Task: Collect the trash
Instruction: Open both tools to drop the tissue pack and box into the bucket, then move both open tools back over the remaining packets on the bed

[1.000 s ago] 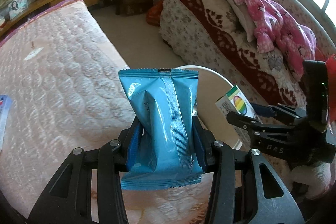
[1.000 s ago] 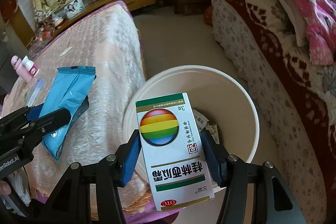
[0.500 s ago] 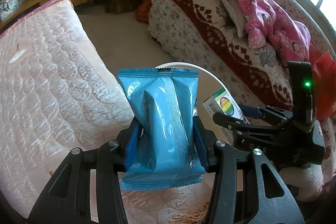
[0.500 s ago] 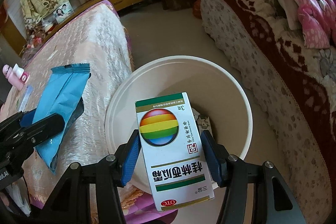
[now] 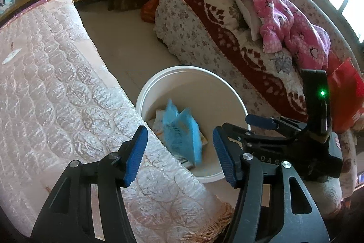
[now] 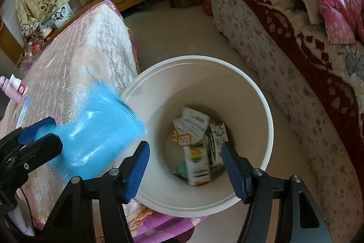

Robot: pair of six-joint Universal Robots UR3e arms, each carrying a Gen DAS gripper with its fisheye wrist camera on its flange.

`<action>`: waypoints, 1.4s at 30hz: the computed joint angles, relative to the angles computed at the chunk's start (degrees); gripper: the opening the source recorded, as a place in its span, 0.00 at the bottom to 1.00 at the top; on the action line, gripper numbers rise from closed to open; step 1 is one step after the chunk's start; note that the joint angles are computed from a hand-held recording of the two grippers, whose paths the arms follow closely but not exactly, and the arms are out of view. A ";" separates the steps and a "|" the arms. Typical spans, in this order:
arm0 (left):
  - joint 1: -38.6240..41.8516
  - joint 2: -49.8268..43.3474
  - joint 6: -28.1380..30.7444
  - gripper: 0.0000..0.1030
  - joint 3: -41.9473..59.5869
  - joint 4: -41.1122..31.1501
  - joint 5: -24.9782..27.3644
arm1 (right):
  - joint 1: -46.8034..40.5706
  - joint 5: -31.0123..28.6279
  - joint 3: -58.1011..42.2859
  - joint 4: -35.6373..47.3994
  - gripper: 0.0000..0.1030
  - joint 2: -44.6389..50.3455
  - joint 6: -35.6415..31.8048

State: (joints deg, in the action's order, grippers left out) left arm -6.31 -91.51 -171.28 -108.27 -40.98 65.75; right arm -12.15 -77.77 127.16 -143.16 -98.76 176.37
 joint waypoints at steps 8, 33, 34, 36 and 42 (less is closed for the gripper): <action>1.76 3.43 1.32 0.57 -2.52 -0.45 -0.01 | 2.42 -1.25 -1.17 1.30 0.61 -0.55 0.46; 29.24 28.24 19.60 0.57 -14.14 -13.34 -3.45 | 23.89 -7.51 -25.46 7.50 0.64 11.19 7.82; 31.00 29.21 20.84 0.57 -14.41 -14.54 -3.97 | 25.27 -7.78 -27.10 7.80 0.64 12.47 8.19; 37.19 32.10 25.32 0.57 -14.92 -19.03 -5.92 | 27.84 -8.19 -30.14 8.32 0.65 14.96 8.82; 53.51 36.83 36.73 0.57 -15.03 -30.04 -10.01 | 34.33 -8.75 -39.19 9.89 0.65 22.82 10.68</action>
